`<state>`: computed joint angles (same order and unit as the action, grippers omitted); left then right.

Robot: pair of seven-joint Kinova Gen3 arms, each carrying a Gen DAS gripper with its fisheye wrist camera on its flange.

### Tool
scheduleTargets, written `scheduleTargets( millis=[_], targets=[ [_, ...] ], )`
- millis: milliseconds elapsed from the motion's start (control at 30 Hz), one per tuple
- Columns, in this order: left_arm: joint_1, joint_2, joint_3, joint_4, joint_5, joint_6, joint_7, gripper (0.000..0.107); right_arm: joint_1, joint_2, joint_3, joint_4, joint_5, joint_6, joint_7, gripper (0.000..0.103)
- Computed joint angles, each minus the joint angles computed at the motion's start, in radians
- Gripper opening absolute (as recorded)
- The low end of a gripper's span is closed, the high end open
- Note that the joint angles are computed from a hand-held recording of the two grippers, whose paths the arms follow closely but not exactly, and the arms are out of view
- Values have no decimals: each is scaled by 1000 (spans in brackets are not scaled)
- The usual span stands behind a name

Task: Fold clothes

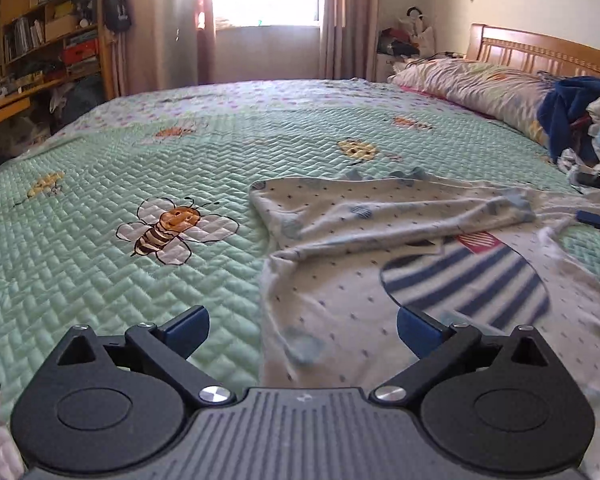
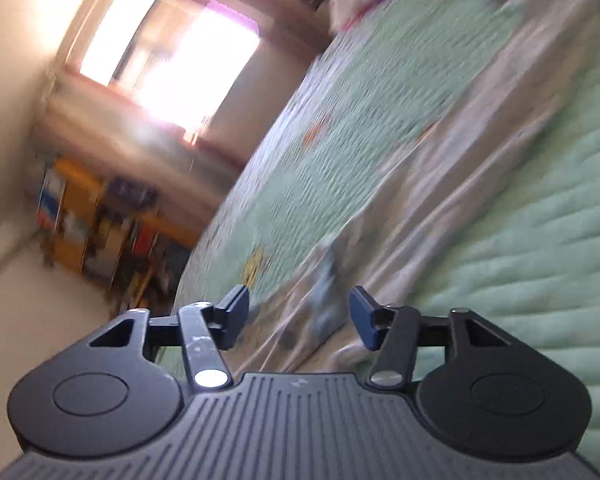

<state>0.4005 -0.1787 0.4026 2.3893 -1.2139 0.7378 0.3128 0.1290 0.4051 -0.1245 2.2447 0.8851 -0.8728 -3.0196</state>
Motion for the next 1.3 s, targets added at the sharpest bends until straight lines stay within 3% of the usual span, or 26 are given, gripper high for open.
scheduleTargets(
  millis=[200, 433, 667, 933, 1000, 1033, 1067, 1100, 1300],
  targets=[
    [39, 15, 38, -15, 16, 2, 60, 101, 138, -26, 71, 101, -36, -39, -15, 59],
    [113, 83, 48, -95, 28, 44, 6, 101, 294, 75, 109, -36, 79, -49, -109, 59],
    [180, 168, -15, -169, 7, 18, -47, 101, 289, 159, 103, -227, 180, 50, -260, 58],
    [225, 201, -73, -202, 39, -10, -99, 101, 253, 224, 98, -344, 153, 98, -288, 57],
    [228, 204, -78, -205, 35, -12, -97, 101, 236, 215, 99, -346, 143, 133, -271, 48],
    [229, 205, -80, -205, 32, -12, -97, 101, 234, 212, 97, -345, 151, 146, -270, 33],
    [230, 205, -82, -206, 31, -13, -98, 101, 241, 212, 89, -342, 155, 148, -273, 10],
    [230, 206, -84, -207, 31, -14, -99, 101, 252, 215, 79, -332, 143, 141, -263, 5],
    [235, 205, -86, -205, 27, -26, -105, 101, 250, 195, 80, -286, 48, 120, -140, 5]
  ],
)
